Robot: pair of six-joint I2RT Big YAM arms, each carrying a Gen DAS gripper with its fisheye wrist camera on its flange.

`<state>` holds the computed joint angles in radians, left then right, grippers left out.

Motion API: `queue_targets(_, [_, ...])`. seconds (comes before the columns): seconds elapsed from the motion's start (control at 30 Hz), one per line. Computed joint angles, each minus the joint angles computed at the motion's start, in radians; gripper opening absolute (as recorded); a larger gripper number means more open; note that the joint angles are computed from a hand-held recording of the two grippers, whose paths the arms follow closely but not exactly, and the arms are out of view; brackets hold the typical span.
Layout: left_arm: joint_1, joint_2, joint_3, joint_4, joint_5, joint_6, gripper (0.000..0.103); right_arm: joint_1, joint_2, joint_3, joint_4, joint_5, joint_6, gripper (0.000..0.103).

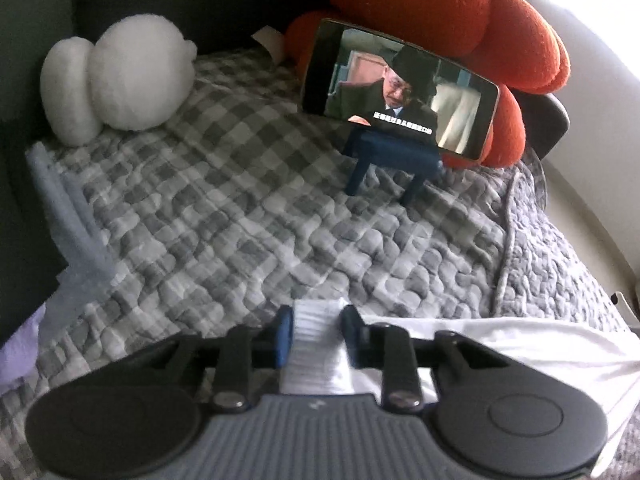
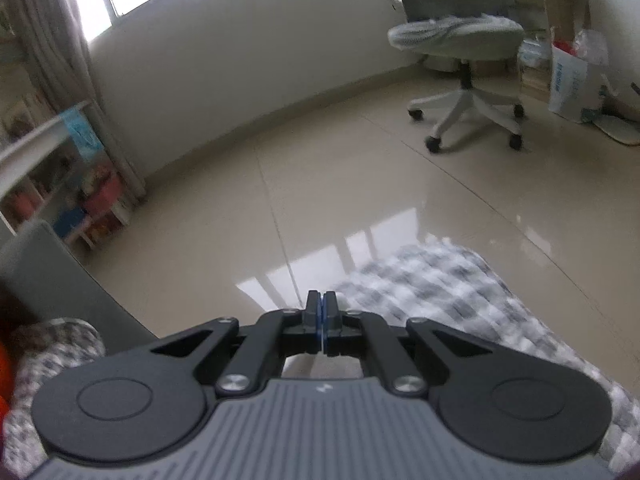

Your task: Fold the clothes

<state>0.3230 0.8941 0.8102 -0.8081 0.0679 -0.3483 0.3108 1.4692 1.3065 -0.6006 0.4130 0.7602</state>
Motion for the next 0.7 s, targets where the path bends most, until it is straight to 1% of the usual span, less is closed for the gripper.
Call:
queue_targets(0.1, [0.011, -0.02, -0.022, 0.03, 0.005, 0.009, 0.023, -0.005, -0.005, -0.018, 0.012, -0.018, -0.006, 0.0])
queue_targets(0.2, [0.009, -0.038, -0.031, 0.048, -0.01, 0.01, 0.022, -0.008, -0.009, -0.015, 0.023, -0.032, -0.029, 0.0])
queue_targets(0.27, [0.012, -0.041, -0.031, 0.053, -0.007, -0.003, 0.022, -0.011, -0.008, 0.001, 0.024, -0.043, -0.053, 0.0])
queue_targets(0.37, [0.018, -0.048, -0.032, 0.059, -0.001, -0.034, 0.022, -0.015, 0.009, 0.046, -0.004, -0.052, -0.085, 0.0])
queue_targets(0.47, [0.025, -0.056, -0.035, 0.071, 0.001, -0.07, 0.022, -0.021, 0.044, 0.108, -0.063, -0.071, -0.093, 0.0])
queue_targets(0.63, [0.025, -0.045, -0.046, 0.092, -0.005, -0.116, 0.022, -0.015, 0.104, 0.163, -0.096, -0.064, -0.11, 0.001])
queue_targets(0.7, [0.023, -0.048, -0.056, 0.104, -0.009, -0.122, 0.022, -0.004, 0.136, 0.187, -0.122, -0.038, -0.129, 0.001])
